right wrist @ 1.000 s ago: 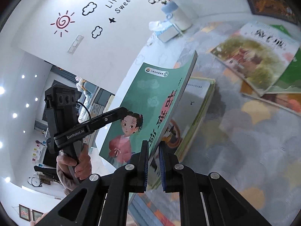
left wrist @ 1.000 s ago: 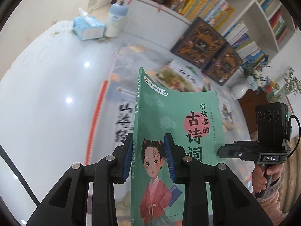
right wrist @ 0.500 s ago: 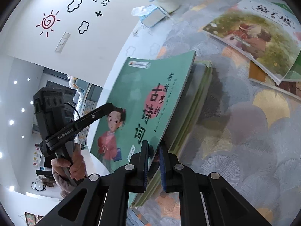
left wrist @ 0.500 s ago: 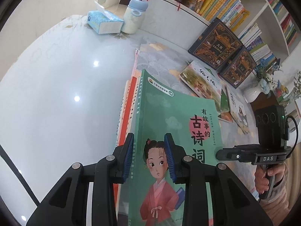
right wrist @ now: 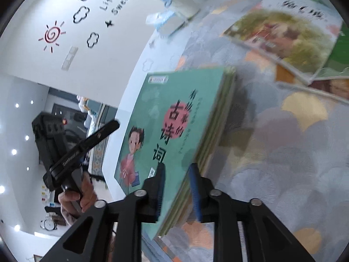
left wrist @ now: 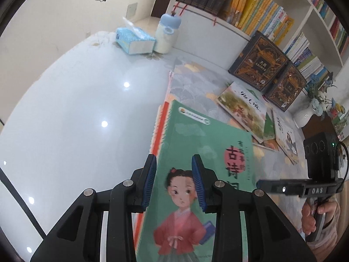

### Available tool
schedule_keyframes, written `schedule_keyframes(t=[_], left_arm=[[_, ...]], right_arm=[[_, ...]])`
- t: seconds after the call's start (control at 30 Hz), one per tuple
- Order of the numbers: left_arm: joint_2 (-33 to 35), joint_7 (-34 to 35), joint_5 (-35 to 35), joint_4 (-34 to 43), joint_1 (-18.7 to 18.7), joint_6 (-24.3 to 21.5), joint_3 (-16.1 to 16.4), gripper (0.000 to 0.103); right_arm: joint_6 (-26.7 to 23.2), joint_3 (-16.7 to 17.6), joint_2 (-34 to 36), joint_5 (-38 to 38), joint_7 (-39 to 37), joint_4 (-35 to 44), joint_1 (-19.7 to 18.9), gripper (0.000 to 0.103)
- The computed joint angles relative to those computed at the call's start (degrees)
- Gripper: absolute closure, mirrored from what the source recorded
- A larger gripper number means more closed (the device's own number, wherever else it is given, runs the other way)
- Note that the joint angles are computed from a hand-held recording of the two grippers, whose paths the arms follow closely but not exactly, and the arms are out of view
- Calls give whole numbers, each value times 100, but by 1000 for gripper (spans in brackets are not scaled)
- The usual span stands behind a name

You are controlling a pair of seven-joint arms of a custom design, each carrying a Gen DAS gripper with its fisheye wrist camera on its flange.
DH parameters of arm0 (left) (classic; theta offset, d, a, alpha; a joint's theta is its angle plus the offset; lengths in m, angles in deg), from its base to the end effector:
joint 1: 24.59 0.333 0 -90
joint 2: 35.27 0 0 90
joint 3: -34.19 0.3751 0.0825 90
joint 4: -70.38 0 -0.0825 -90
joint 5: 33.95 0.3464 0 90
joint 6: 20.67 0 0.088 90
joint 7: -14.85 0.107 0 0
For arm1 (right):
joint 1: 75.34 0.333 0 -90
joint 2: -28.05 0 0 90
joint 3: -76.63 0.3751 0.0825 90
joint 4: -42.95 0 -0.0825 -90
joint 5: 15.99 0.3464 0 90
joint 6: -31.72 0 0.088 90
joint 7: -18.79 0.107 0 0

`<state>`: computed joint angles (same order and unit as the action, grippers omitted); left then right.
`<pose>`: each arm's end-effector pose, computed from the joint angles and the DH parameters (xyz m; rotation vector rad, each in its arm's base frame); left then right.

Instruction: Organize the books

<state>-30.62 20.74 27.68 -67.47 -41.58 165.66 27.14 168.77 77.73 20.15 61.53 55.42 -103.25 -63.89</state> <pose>0.4080 -0.2764 0.4288 -1.9231 2.0350 -1.0170 0.4011 0.0979 0.4076 -1.7027 1.5724 0.4653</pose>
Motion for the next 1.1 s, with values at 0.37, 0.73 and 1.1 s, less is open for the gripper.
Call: schedule_keyframes(t=[0.37, 0.73, 1.1], left_arm=[[17, -380, 432, 675, -450, -1167, -805, 70], [2268, 2117, -1927, 2724, -608, -1273, -2210, 70], [4868, 3353, -3533, 6899, -1697, -3117, -2056, 70]], right_arm=[[-125, -768, -839, -20, -227, -904, -965, 44], [-269, -1911, -479, -879, -163, -814, -2993, 44], [-1133, -1853, 619, 96, -1180, -13, -3566, 44]])
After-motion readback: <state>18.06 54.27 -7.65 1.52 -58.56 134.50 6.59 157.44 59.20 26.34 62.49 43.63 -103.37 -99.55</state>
